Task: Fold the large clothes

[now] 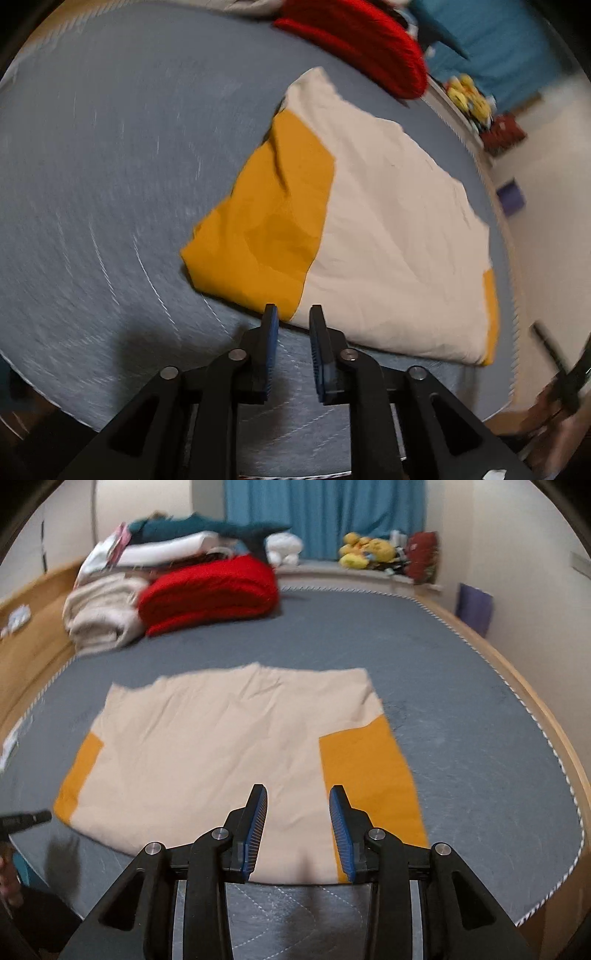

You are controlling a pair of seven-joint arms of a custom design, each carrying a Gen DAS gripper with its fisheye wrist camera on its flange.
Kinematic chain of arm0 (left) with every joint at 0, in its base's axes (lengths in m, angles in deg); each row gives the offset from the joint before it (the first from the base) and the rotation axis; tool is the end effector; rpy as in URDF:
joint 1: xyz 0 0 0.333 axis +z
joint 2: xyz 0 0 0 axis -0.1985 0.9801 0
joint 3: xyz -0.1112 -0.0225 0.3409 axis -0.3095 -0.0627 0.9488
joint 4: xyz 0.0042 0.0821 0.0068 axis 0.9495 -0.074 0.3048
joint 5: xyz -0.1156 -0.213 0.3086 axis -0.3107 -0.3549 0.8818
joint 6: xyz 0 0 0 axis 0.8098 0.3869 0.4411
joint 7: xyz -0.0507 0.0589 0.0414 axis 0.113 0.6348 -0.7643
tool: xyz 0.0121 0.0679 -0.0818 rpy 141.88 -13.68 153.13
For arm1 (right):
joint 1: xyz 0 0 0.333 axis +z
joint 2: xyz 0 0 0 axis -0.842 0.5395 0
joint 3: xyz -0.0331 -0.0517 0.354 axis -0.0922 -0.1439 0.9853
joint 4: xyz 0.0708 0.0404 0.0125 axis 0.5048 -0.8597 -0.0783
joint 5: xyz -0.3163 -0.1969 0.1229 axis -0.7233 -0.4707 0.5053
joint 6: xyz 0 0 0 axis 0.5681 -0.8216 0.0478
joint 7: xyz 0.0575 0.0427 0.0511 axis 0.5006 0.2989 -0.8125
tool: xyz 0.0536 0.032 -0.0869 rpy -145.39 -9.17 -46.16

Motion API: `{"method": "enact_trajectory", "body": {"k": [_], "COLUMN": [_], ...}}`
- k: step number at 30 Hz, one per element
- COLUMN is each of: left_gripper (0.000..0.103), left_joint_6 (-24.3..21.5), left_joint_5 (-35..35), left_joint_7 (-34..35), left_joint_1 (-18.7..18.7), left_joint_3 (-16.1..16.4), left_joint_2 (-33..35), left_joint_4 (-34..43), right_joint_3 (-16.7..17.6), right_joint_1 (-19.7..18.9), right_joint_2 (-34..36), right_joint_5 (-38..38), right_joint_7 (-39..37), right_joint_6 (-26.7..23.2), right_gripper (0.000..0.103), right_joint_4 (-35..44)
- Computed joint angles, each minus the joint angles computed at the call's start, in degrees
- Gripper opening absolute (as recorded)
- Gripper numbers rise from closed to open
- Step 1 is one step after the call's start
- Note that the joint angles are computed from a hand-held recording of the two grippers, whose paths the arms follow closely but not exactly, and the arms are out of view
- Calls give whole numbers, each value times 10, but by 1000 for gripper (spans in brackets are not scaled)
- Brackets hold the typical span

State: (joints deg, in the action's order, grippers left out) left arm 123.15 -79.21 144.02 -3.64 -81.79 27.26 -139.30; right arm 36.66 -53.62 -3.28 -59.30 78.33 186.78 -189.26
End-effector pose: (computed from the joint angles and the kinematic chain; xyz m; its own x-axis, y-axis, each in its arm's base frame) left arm 0.5885 0.0177 0.4004 0.0793 -0.8492 0.5221 -0.9240 -0.2592 -0.2813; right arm 0.4610 0.1532 0.4966 -0.1536 -0.9880 -0.0132 -0.6885 0.1166 -0.7158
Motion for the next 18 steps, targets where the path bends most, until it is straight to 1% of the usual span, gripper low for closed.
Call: {"method": "enact_trajectory", "body": {"k": [1, 2, 3, 5, 6, 8, 9, 12, 18], "left_gripper": [24, 31, 36, 39, 39, 39, 40, 40, 41], "left_joint_6": [-12, -22, -31, -42, -43, -42, -38, -26, -2], "left_joint_5": [-21, -39, -54, -74, -87, -113, -145, -210, -310], "left_joint_7": [-2, -12, -21, -37, -43, -45, -33, -4, 59], "left_joint_1": [5, 6, 9, 13, 15, 22, 27, 35, 34], "left_joint_3": [0, 0, 0, -2, -3, -7, -12, -17, -21], "left_joint_2": [-3, 6, 17, 33, 42, 54, 58, 62, 81], "left_joint_4": [-9, -6, -2, 5, 8, 13, 12, 12, 22], "right_joint_3": [-4, -27, -34, -34, -38, -34, -31, -30, -26], "right_joint_1": [3, 0, 8, 19, 26, 22, 21, 22, 22], "right_joint_2": [12, 23, 29, 22, 25, 33, 33, 34, 36], "right_joint_5": [9, 20, 49, 89, 113, 125, 127, 145, 169], "right_joint_7": [-10, -40, -66, -96, -121, -138, -141, -162, -182], "right_joint_6": [5, 31, 34, 29, 33, 39, 40, 46, 51], "right_gripper": [37, 37, 37, 37, 37, 37, 37, 37, 37], "right_joint_4": [1, -5, -6, -13, -15, -13, -12, -13, -12]}}
